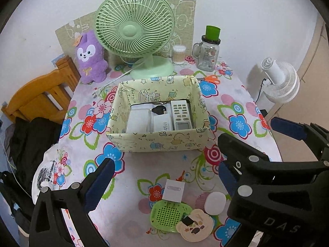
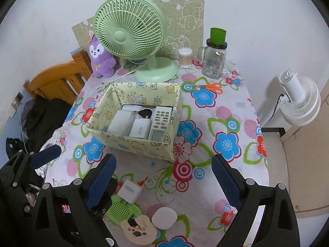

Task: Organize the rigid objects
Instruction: 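Lift both tools out of the box and move back toward the remaining items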

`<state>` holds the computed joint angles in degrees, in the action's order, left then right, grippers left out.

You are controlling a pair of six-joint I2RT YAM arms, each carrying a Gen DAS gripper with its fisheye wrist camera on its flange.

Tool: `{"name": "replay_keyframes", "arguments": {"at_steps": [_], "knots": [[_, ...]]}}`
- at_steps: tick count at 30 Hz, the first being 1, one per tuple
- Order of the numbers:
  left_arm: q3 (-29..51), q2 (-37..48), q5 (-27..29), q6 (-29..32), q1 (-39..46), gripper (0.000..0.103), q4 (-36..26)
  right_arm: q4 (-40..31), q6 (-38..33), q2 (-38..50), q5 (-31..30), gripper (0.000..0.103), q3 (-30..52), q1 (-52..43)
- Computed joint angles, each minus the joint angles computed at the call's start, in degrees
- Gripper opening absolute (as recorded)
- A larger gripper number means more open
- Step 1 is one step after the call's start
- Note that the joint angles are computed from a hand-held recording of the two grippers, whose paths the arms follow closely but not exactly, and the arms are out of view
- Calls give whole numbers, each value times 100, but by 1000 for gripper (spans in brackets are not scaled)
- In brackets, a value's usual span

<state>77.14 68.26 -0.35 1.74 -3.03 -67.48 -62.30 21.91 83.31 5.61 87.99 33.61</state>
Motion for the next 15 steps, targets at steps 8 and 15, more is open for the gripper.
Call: {"name": "replay_keyframes", "arguments": {"at_steps": [8, 15], "knots": [[-200, -163, -45, -212, -109, 102, 27, 166, -128, -330, -141, 95, -397, -83], [-578, -356, 1, -184, -112, 102, 97, 355, -135, -563, -195, 95, -825, -68]]}}
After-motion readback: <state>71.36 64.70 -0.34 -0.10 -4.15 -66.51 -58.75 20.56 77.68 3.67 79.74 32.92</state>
